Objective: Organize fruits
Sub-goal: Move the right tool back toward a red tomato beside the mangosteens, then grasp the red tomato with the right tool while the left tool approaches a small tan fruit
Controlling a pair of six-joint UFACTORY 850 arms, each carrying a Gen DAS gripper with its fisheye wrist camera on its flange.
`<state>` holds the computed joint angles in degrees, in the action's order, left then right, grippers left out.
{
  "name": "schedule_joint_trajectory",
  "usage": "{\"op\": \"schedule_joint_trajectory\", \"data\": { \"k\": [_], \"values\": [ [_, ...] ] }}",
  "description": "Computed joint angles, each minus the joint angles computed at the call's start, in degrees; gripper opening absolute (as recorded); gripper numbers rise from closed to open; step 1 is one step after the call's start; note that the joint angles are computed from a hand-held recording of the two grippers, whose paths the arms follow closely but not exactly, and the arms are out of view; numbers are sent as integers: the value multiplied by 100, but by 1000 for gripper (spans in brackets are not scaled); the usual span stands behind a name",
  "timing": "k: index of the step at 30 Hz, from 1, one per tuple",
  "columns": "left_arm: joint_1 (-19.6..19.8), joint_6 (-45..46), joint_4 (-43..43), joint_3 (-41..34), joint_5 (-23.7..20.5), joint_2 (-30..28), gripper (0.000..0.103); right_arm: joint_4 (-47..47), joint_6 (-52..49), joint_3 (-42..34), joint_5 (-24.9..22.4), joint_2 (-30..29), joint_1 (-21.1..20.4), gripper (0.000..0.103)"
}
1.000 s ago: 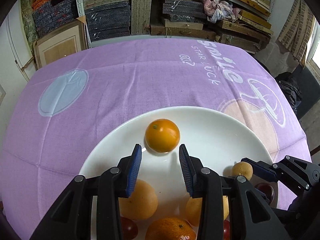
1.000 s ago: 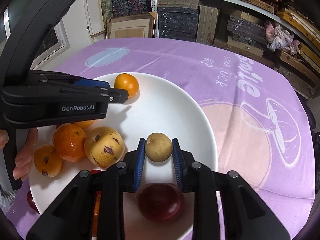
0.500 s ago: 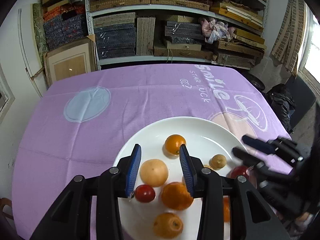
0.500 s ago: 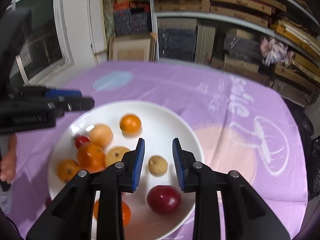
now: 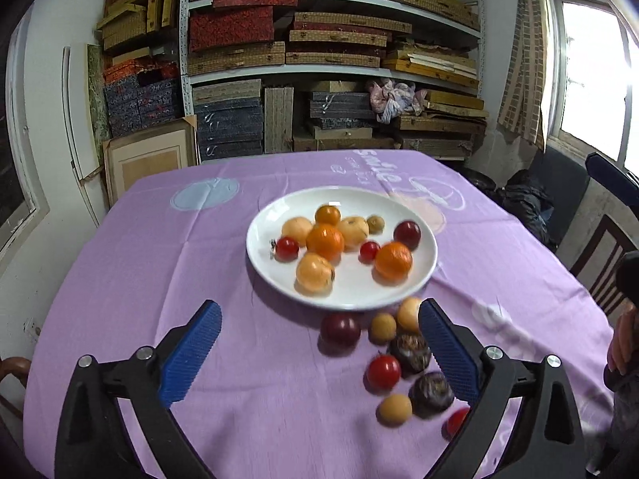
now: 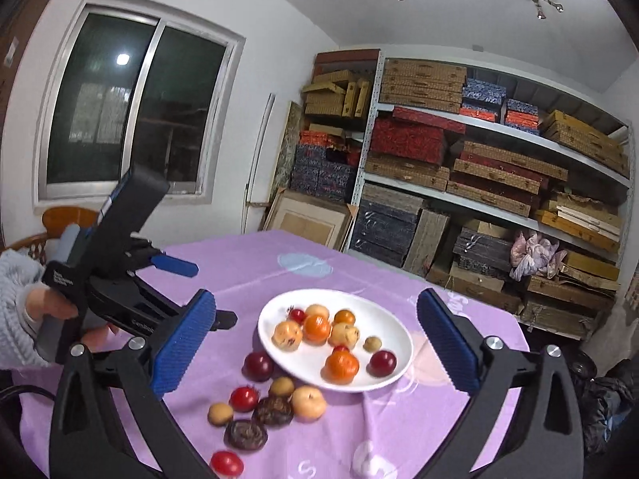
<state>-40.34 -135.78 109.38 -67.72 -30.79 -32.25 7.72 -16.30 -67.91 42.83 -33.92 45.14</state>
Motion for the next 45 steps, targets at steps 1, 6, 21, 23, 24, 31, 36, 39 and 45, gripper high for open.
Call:
{"op": "schedule_joint_trajectory", "data": {
  "k": [1,6,21,23,24,31,36,39,45],
  "values": [
    [-82,25,-64,42,-37,-72,100,181,-187,81,53,-79,65,99],
    [-387,-198,-64,263,-348,-338,100,501,-639,-97,-1231,-545,215,99],
    [70,-746,-331,217,911,-554,100,-1707,2287,-915,-3073,-1027,28,78],
    [84,-698,-388,208,952,-564,100,-1887,2482,-1068,-3274,-1107,45,69],
    [74,-723,-371,224,942,-562,100,-1893,2491,-1106,-3310,-1133,56,68],
    [-11,649,-1574,-2,791,-702,100,-2879,3388,-1371,-3613,-1279,82,53],
    [-35,1081,-1900,-69,733,-740,100,-2986,3497,-1402,-3646,-1302,87,50],
    [-34,1079,-1897,-65,734,-737,100,-2875,3428,-1413,-3637,-1314,81,42],
    [-36,1084,-1902,-69,733,-739,100,-3368,3878,-1454,-3641,-1337,74,31]
  ]
}}
